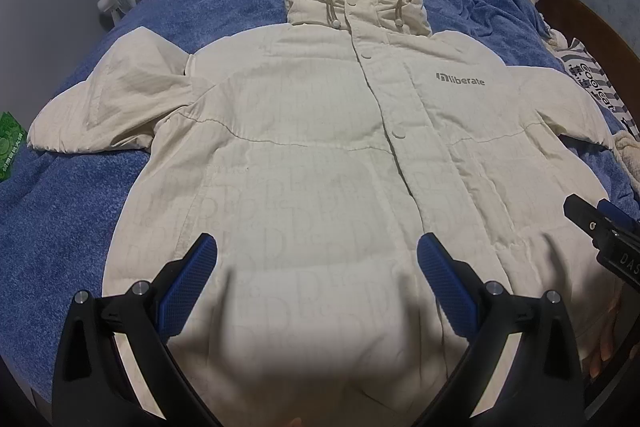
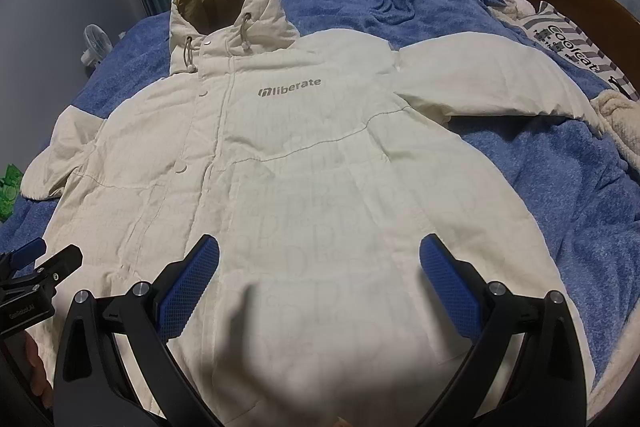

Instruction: Fold large clothes

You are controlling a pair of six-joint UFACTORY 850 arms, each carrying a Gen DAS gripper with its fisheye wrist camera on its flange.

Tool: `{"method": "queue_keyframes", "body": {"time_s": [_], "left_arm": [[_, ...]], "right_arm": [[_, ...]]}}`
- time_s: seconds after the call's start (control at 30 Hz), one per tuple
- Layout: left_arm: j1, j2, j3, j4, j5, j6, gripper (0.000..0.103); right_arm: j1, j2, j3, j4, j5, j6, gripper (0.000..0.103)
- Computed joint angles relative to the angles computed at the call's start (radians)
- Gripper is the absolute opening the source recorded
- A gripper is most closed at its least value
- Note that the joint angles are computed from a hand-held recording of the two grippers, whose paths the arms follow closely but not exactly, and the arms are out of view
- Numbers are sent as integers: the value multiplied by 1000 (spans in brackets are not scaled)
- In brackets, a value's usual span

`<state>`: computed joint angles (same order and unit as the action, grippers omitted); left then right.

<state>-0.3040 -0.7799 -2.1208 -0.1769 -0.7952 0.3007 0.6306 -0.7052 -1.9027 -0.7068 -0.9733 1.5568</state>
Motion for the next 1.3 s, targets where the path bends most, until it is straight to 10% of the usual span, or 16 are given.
{"method": "queue_keyframes", "body": {"time_s": [1.3], "left_arm": [[2,-11,-11,-4,-10,5,96]], "right_arm": [[-2,-2,4,15,6,-4,97]]}}
